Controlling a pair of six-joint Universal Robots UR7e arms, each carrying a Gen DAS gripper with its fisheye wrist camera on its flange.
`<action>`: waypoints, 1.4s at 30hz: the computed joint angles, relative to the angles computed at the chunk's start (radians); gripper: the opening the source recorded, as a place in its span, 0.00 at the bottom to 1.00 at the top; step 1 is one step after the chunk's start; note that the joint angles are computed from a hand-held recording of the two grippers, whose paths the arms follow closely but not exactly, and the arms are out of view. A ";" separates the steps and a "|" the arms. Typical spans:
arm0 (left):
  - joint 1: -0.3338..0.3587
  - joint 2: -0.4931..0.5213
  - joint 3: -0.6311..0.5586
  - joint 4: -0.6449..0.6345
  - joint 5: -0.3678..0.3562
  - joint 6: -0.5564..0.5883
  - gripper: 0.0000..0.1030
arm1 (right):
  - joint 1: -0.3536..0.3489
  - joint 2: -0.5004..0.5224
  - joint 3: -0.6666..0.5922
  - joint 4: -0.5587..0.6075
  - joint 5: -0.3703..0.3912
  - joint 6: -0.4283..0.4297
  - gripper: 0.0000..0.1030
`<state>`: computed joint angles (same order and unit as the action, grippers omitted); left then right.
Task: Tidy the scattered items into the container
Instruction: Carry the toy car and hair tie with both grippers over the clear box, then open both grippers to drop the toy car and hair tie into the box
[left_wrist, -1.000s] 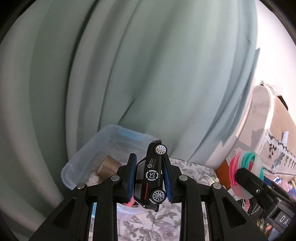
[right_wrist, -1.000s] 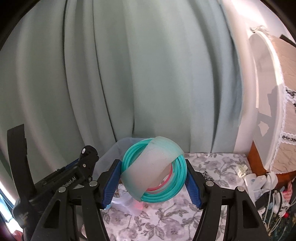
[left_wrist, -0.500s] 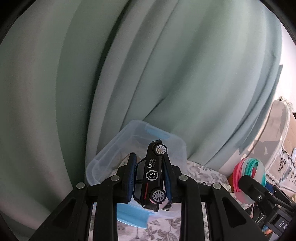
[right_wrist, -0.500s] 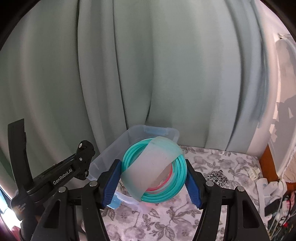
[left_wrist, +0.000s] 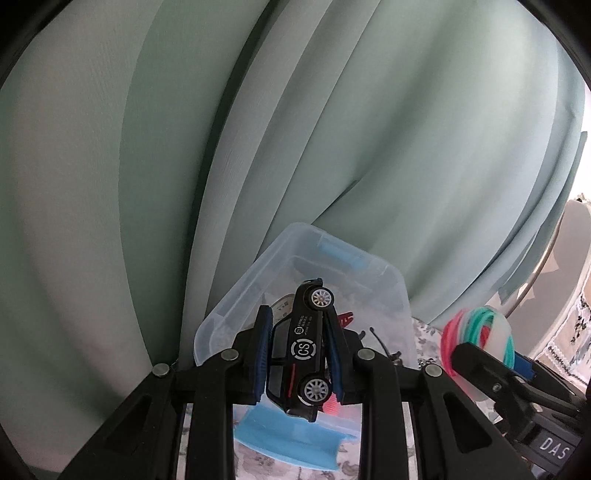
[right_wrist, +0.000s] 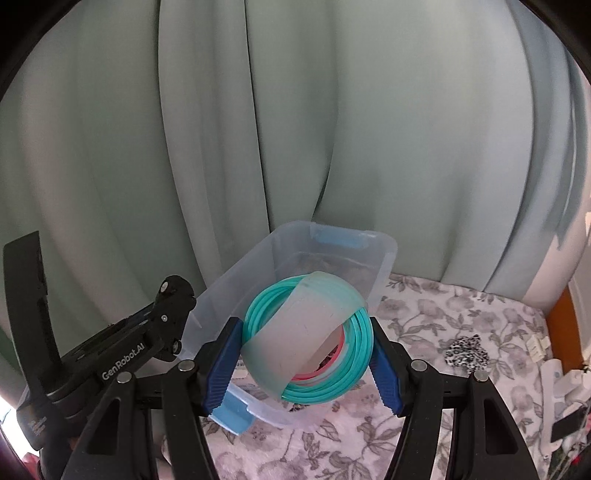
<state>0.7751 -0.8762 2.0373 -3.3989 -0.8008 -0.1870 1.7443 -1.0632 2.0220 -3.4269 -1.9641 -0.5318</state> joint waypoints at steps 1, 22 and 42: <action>0.007 0.002 -0.005 0.003 -0.005 0.001 0.27 | 0.000 0.009 -0.008 0.006 0.000 0.002 0.66; 0.065 0.053 -0.099 0.046 -0.040 0.080 0.27 | -0.017 0.080 -0.115 0.078 0.035 0.034 0.67; 0.060 0.052 -0.110 0.074 -0.036 0.086 0.36 | -0.011 0.098 -0.150 0.104 0.000 0.021 0.68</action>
